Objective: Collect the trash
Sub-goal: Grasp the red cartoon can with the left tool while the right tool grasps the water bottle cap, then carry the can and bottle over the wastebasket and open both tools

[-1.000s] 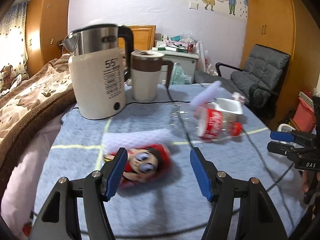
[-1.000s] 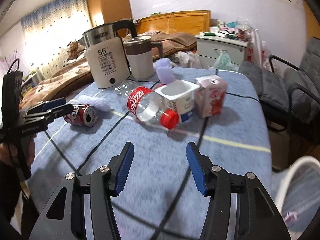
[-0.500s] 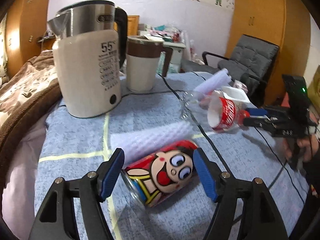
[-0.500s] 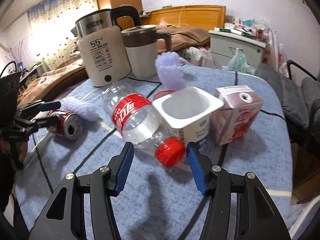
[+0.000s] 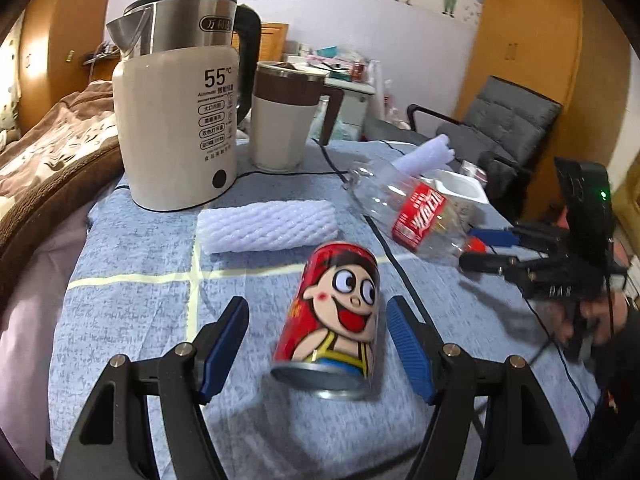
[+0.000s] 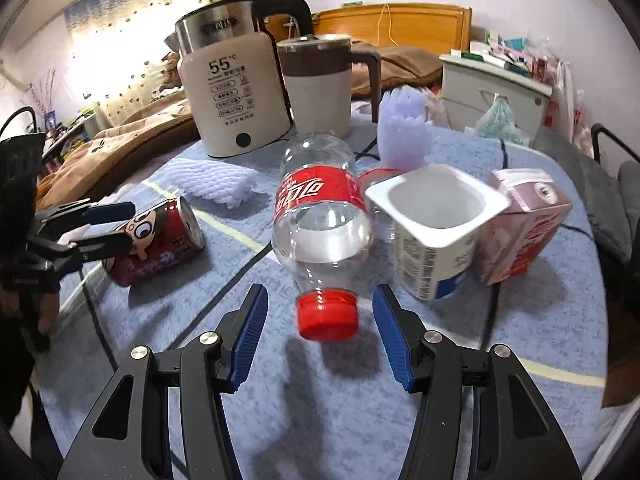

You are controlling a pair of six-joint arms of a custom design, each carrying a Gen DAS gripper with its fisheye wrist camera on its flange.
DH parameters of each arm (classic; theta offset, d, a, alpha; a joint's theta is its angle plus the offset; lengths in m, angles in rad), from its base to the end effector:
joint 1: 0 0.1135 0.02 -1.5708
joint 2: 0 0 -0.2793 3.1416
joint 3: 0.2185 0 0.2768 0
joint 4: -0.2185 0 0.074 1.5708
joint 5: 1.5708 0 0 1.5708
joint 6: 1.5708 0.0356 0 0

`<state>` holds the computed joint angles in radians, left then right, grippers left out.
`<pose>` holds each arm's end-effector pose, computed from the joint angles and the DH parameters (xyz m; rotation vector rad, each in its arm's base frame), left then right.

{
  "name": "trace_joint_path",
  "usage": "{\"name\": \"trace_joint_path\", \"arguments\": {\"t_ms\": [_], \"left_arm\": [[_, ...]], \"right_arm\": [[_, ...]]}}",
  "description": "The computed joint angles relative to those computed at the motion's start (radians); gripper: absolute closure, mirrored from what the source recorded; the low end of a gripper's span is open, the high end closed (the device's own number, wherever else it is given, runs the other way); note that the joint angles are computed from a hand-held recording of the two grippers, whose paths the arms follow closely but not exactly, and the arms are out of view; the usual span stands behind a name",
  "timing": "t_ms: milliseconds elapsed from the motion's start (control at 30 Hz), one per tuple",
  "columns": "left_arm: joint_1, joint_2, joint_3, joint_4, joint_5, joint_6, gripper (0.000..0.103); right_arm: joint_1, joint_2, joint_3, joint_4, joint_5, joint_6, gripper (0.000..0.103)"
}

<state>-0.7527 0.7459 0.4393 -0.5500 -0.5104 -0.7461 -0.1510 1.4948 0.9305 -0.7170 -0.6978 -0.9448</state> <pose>0.1282 -0.0963 0.1993 -0.2148 2.2849 -0.1443 0.2883 -0.0207 0.2011 -1.0793 2.2350 0.5814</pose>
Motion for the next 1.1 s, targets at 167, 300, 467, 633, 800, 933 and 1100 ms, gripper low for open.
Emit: {"name": "trace_joint_path", "arguments": {"t_ms": [167,300,467,633,800,933,1100], "left_arm": [[0.019,0.179,0.041,0.06,0.022,-0.003,0.03],[-0.025,0.241,0.076,0.048,-0.039,-0.046,0.042],[-0.083,0.303,0.117,0.003,-0.096,-0.133,0.043],[-0.173,0.338,0.148,-0.058,-0.149,-0.275,0.044],[-0.3,0.384,0.187,-0.116,-0.196,-0.446,0.044],[-0.395,0.454,0.242,-0.149,-0.228,-0.552,0.045],[-0.477,0.532,0.331,-0.169,-0.261,-0.607,0.045]], "right_arm": [[0.036,-0.011,-0.018,0.027,0.021,0.07,0.065],[0.022,-0.018,-0.025,0.03,0.018,0.087,0.069],[-0.02,-0.027,-0.02,-0.022,-0.006,0.068,0.07],[-0.116,-0.082,-0.047,-0.139,-0.025,-0.061,0.07],[-0.285,-0.115,-0.057,-0.279,-0.051,-0.239,0.07],[-0.439,-0.115,-0.039,-0.403,-0.072,-0.408,0.07],[-0.61,-0.059,0.031,-0.551,-0.085,-0.576,0.07]]}}
